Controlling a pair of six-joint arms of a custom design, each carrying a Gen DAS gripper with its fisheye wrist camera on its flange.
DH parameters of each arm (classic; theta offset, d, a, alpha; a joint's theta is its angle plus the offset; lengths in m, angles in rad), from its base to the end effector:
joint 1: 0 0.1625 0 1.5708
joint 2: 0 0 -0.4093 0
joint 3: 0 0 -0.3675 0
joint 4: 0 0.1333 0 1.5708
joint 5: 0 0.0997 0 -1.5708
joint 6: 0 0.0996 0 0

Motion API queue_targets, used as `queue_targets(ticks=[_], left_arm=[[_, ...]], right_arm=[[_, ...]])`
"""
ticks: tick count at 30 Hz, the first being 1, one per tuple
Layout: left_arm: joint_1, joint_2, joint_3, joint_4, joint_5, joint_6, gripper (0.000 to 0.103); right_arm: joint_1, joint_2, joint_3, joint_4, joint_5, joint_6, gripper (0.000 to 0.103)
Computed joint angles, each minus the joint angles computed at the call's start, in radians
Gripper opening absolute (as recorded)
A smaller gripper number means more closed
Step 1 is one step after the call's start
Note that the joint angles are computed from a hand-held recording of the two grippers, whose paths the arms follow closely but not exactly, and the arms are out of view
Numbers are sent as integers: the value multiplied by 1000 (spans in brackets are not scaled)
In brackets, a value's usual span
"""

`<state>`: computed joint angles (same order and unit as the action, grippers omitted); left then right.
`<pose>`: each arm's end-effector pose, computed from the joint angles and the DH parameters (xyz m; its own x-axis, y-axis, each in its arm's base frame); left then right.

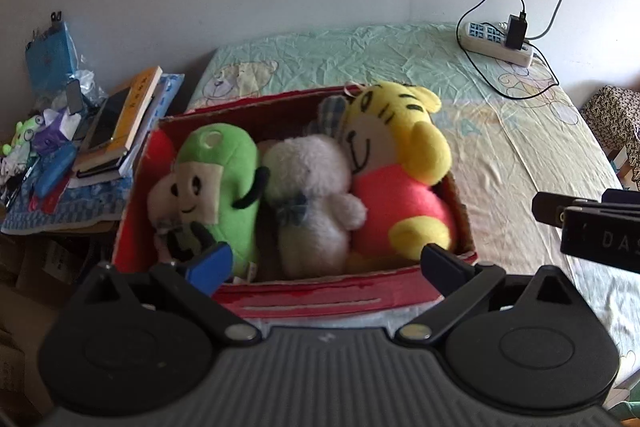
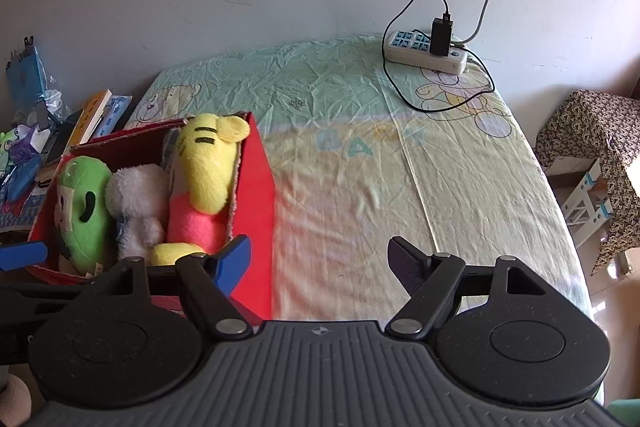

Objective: Organize objects

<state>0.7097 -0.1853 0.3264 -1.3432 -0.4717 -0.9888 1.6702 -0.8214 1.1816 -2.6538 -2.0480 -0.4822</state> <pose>-0.4947 -0.7176 0.1081 -0.6200 -0.2033 -0.7578 0.3450 0.7968 -0.4960 0.1621 -0.7436 0.3322 -0.7753 -0.1563 0.6119 -0.4898 0.7605 -0.4263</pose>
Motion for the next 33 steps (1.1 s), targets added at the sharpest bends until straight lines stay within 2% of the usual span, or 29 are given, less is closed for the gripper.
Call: queue_targets(ticks=[7,13,18,21,26,29,33], left_arm=[[14,-178,289,-145,32,46,101],[25,-283,461,-241,64,56,101],[37,-304,477,-187,72,13,101],[39,-323,510,-223,66,36,101],[45,-332,519,-215,81,13,101],[49,-320,483,-165,80,-29,101],[46,-316,476,-165,92,-18,101]], right_arm=[[54,32,18,-44,-27,36,79],[85,61,39,-89,-31,64,79],[99,81,43,-116,-41,101,80],[107,88,51,-133,-45,100,80],[112,107,32,-123,-48,57,80],[116,116,14,-112,-53,18,80],[117,127,-5,-109,-58,-6,80]])
